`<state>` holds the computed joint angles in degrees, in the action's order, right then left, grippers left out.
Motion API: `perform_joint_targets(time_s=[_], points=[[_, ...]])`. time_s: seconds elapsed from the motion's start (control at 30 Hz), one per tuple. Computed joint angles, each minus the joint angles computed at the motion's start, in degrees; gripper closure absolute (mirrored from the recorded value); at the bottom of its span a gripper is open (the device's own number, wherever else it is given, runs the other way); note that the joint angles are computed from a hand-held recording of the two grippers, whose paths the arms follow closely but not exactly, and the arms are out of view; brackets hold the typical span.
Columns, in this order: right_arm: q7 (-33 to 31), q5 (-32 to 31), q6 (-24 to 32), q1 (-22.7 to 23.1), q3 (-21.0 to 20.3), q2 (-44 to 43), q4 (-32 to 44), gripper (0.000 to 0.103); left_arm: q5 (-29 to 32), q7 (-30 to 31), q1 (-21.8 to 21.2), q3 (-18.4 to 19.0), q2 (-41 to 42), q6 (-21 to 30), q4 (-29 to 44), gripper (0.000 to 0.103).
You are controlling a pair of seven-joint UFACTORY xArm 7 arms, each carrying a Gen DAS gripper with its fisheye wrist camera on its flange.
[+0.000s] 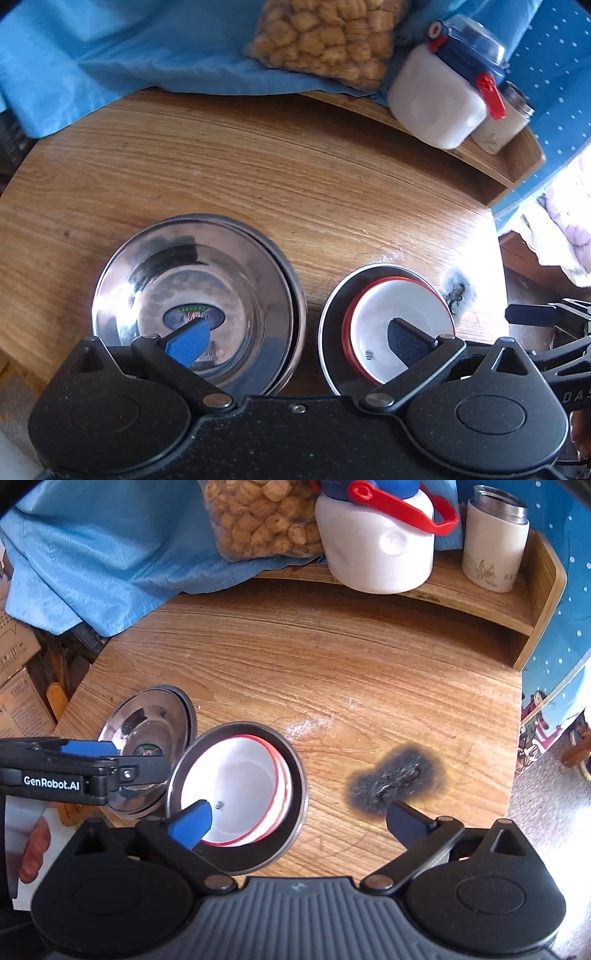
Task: Organize plates and bowls
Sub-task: 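Move both grippers to the rim of the steel mixing bowl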
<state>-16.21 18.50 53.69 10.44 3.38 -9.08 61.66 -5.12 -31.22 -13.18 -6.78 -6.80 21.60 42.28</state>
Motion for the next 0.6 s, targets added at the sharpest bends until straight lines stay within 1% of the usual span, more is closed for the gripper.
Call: perform_joint_targets(time_s=[0.1,0.27,0.5,0.6], points=[[-1.5,0.0,0.0,-0.4,-0.5,0.1,0.2,0.0,1.8,-3.9,0.3,-0.8,-0.9,0.3,-0.8,0.001],[-4.5,0.2,0.4,-1.5,-1.4,0.7,0.8,0.0,4.4,-10.4,0.2,-2.0,-2.8,2.9,-1.4,0.001],[-6.5,-0.8,-0.3,-3.1,-1.8,2.3,0.8,0.0,4.7,-15.0,-1.1,-2.7,-3.8,7.6,-1.0,0.001],[-6.8,-1.0,-0.2,-3.5,-1.7,2.8,0.8,0.0,3.2,-16.5,-1.7,-2.6,-3.5,7.5,-1.2,0.001]])
